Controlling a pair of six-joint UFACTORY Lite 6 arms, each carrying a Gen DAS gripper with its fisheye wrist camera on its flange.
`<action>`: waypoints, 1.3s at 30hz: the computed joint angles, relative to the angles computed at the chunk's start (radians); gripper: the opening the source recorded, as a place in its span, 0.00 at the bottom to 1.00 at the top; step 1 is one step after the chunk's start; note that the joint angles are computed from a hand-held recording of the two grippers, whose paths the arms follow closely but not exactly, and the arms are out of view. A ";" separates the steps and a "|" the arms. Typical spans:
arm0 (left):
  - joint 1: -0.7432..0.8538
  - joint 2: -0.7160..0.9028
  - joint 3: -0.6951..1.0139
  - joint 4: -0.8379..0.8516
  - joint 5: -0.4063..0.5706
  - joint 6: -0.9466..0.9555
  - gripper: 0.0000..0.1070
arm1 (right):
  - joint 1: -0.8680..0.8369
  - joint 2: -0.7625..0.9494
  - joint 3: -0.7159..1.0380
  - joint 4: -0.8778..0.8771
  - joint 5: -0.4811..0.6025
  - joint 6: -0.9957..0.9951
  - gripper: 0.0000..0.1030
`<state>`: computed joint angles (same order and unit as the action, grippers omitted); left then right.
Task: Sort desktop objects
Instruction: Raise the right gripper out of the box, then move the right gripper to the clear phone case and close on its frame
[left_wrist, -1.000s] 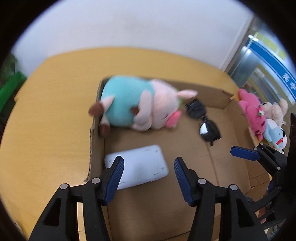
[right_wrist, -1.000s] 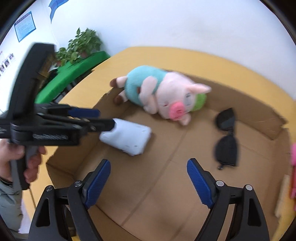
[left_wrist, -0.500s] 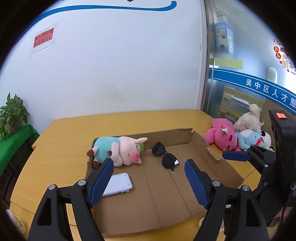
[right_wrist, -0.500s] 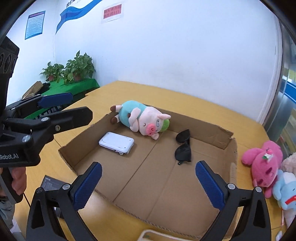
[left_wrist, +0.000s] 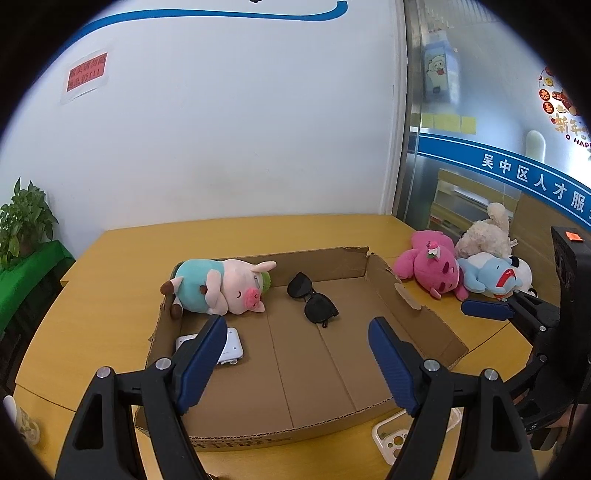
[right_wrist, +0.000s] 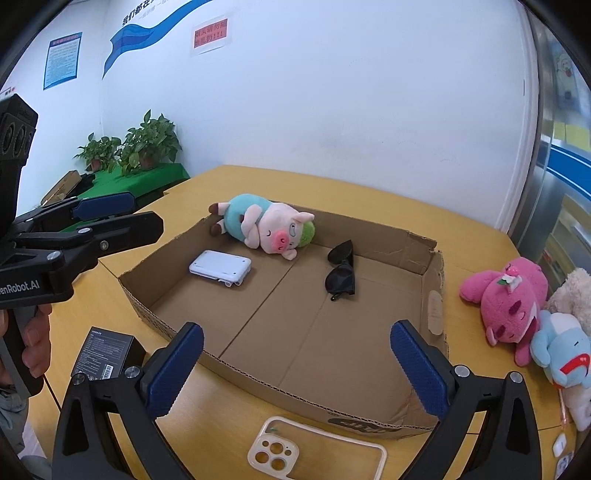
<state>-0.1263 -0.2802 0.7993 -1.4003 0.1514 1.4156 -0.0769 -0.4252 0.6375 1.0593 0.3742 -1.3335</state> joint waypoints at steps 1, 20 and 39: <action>-0.007 -0.001 -0.009 -0.001 -0.004 -0.001 0.74 | -0.013 -0.008 -0.009 0.018 0.011 -0.024 1.00; -0.066 0.410 -0.083 -0.235 0.288 0.166 0.74 | -0.576 0.485 -0.114 0.255 0.193 -0.663 0.86; 0.009 0.700 0.064 -0.163 0.493 0.096 0.73 | -0.458 0.558 -0.124 0.261 0.251 -0.638 0.87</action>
<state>-0.1175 0.4201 0.8637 -1.5631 0.6441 1.5114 -0.5344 0.1330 0.5131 1.3200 0.6249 -1.9716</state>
